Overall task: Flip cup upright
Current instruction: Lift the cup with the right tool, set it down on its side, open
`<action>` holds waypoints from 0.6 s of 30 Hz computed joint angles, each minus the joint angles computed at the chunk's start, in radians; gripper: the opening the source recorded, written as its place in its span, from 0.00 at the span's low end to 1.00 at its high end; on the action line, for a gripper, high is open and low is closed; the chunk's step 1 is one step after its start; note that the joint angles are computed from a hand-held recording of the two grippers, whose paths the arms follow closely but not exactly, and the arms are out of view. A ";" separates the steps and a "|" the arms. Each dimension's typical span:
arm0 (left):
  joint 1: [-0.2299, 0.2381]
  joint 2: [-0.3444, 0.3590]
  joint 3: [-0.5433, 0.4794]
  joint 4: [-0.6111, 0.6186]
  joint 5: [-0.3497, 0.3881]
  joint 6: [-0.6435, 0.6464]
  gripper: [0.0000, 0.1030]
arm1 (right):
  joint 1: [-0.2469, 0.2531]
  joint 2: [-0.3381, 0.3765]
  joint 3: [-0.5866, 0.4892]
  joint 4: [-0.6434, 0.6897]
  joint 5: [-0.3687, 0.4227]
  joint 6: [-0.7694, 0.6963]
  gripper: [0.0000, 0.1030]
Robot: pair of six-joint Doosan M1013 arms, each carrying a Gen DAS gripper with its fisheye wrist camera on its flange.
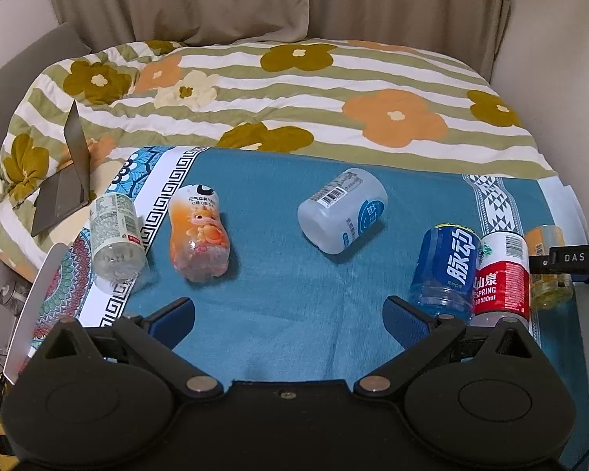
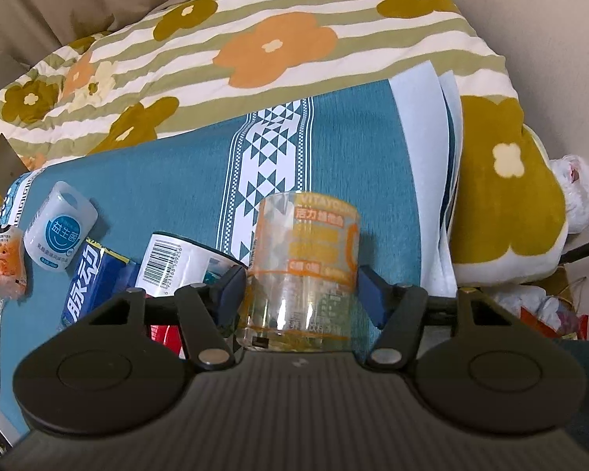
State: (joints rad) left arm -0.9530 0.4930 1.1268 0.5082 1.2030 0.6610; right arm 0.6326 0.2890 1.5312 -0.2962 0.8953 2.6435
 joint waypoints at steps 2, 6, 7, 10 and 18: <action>-0.001 0.000 0.001 0.001 -0.001 0.001 1.00 | 0.001 -0.003 0.002 -0.006 -0.003 0.001 0.74; -0.003 -0.008 0.011 0.010 -0.008 -0.004 1.00 | 0.008 -0.009 0.004 -0.028 -0.005 0.015 0.74; -0.004 -0.012 0.014 0.013 -0.010 -0.006 1.00 | 0.011 -0.011 0.003 -0.036 -0.003 0.020 0.74; 0.000 -0.030 0.037 0.012 -0.028 -0.013 1.00 | 0.024 -0.016 -0.003 -0.073 0.009 0.046 0.73; 0.016 -0.099 0.128 0.004 -0.122 -0.005 1.00 | 0.090 -0.034 -0.049 -0.183 0.088 0.140 0.73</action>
